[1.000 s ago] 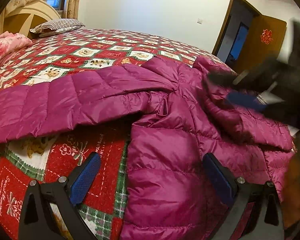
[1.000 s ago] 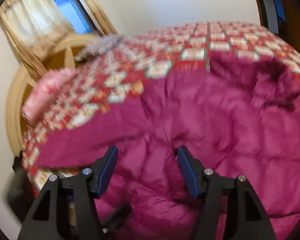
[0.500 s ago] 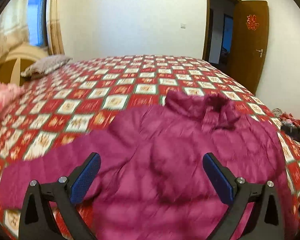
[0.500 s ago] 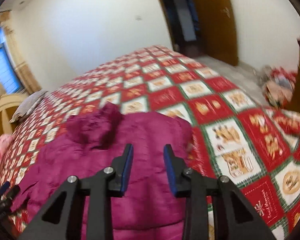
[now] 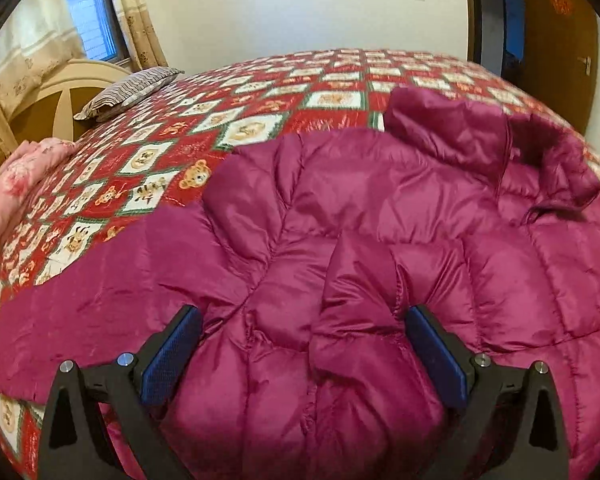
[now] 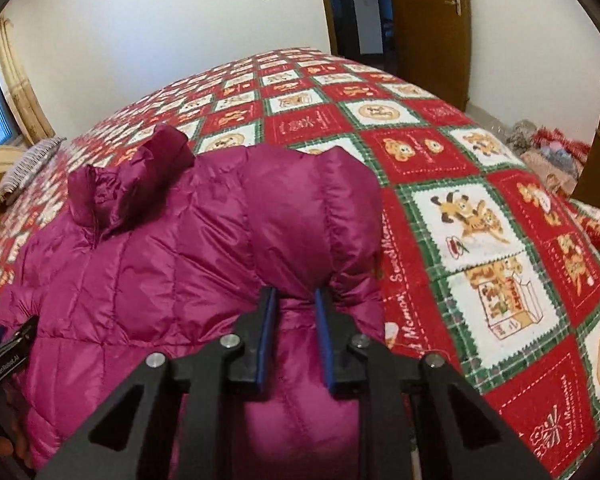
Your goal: Fold large clothes
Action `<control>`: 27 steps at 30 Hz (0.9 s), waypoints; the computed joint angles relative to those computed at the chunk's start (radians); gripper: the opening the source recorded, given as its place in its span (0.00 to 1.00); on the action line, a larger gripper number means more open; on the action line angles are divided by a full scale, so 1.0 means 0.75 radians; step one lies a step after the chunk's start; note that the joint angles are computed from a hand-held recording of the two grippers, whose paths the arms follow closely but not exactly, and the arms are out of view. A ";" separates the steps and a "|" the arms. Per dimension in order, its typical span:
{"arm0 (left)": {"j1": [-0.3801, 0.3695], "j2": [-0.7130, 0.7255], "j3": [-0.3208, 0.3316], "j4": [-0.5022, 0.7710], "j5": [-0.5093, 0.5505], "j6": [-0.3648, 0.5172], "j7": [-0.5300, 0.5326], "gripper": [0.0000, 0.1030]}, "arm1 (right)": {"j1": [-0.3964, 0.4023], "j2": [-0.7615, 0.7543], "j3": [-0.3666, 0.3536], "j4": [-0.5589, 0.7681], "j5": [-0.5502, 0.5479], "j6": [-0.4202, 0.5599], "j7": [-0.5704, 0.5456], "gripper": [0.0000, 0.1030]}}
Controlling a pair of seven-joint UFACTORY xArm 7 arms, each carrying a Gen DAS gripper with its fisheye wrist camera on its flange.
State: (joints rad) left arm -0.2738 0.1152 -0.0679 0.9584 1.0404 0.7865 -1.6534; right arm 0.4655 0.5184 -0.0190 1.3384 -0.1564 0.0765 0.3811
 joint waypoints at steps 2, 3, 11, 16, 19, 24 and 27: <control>-0.005 0.018 -0.001 0.020 -0.001 0.023 0.009 0.99 | 0.076 -0.001 -0.085 -0.010 -0.037 -0.014 0.047 0.22; -0.008 0.022 0.000 0.025 0.001 0.032 0.013 0.99 | 0.100 0.000 -0.113 -0.012 -0.051 -0.019 0.065 0.22; 0.074 -0.303 -0.006 -0.244 0.083 -0.174 -0.170 0.99 | 0.170 0.013 -0.204 -0.008 -0.123 -0.043 0.152 0.24; 0.161 -0.823 -0.080 -0.580 0.048 -0.024 -0.256 0.99 | 0.103 0.011 -0.125 -0.012 -0.114 -0.074 0.101 0.58; 0.220 -1.165 -0.115 -0.779 -0.096 0.203 -0.233 0.99 | 0.186 0.014 -0.203 -0.006 -0.134 -0.056 0.110 0.73; 0.366 -1.618 0.038 -1.058 -0.324 0.385 -0.118 0.99 | 0.202 0.027 -0.221 0.017 -0.166 -0.030 0.135 0.73; 0.497 -1.833 0.195 -1.224 -0.372 0.285 -0.094 0.99 | 0.198 0.026 -0.218 0.014 -0.174 -0.033 0.141 0.73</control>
State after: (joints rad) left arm 0.0992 -1.2599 0.0781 0.0400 0.7617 0.9999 -1.7242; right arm 0.6138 0.5379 -0.1822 1.3486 -0.2865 0.0519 0.4872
